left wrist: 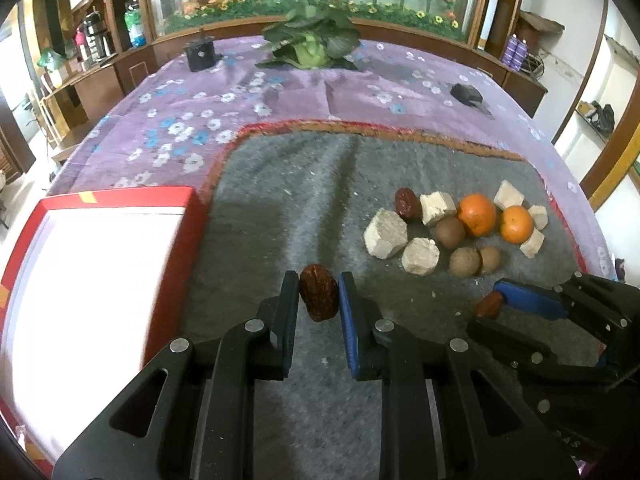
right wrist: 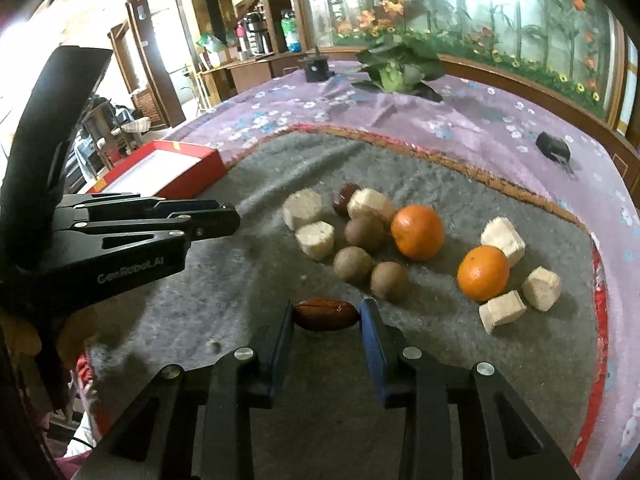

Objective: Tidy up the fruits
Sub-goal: 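Carry the red date into the white tray and open the left gripper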

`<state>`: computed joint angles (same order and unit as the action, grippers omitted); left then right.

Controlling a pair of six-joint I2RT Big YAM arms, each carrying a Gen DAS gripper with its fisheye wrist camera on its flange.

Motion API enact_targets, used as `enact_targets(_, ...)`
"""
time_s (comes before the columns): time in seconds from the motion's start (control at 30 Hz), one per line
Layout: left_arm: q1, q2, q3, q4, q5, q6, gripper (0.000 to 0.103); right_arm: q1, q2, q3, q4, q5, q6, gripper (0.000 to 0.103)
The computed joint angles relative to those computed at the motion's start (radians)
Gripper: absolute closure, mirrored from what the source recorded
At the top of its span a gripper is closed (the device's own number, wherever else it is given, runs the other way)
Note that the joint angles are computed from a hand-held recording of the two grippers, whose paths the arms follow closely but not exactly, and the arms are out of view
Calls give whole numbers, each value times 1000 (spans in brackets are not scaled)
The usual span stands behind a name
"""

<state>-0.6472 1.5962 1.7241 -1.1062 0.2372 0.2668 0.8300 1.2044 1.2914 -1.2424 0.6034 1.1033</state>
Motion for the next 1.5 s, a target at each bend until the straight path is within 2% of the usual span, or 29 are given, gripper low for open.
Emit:
enact_targets(0.47,94,-25,18,26,-55,-25,84,-26,126,160,90,-25,-190,70)
enact_targets(0.77,177,15,61,33,-101,-43,84,-76,265,326,139,-97,-367,70)
enact_targets(1.0,226,68,117,14,-133,-58,84,-108,374,457,145,-156,-477,70)
enact_targets(1.2,254,107,151,-4,-164,-73,84,-135,458,530,137,-223,-529,70)
enact_targets(1.5,262,141,183,-31,-189,-90,84,-158,513,556,138,-288,-556,70)
